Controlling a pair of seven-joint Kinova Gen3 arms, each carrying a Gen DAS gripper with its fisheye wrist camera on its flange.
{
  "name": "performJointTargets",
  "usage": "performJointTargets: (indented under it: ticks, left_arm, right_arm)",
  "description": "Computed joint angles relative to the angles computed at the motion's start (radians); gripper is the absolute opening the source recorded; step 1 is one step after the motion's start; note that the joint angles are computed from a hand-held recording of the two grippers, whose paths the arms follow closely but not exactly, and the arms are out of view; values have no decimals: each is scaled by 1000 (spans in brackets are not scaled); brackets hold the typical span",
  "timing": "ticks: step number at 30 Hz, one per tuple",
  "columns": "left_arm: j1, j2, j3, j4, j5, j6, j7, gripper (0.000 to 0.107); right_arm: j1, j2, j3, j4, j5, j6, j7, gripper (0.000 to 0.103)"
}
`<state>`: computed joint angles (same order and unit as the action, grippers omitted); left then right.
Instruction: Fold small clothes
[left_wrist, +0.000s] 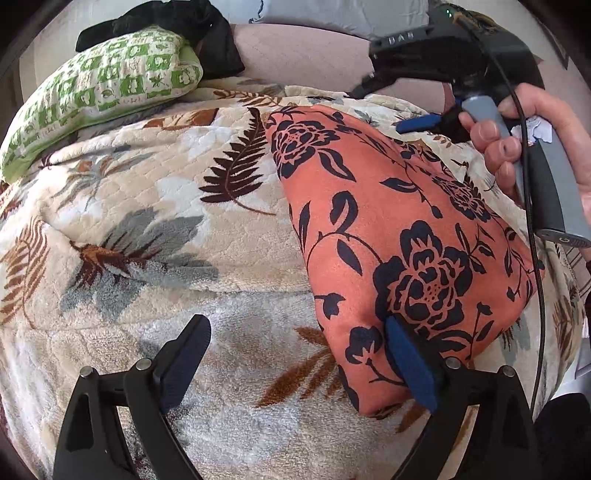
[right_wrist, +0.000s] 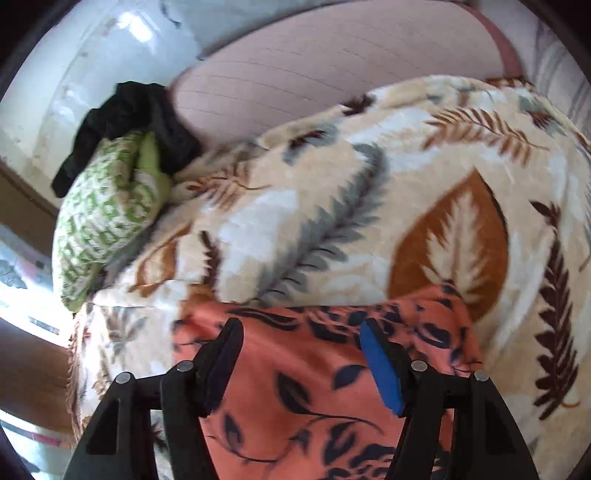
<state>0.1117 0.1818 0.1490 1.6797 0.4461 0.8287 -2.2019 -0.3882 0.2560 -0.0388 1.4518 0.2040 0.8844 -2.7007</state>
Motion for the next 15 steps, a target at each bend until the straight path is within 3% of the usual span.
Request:
performJointTargets:
  ticks: [4, 7, 11, 15]
  left_arm:
    - [-8, 14, -1, -5, 16, 10, 3, 98]
    - [3, -13, 4, 38, 7, -66, -20, 98]
    - [13, -30, 5, 57, -7, -95, -33, 99]
    - [44, -46, 2, 66, -60, -128, 13, 99]
  right_arm:
    - [116, 110, -162, -104, -125, -53, 163, 45]
    - [148, 203, -173, -111, -213, -60, 255, 44]
    - [204, 148, -176, -11, -307, -198, 222, 43]
    - [189, 17, -174, 104, -258, -262, 197, 46]
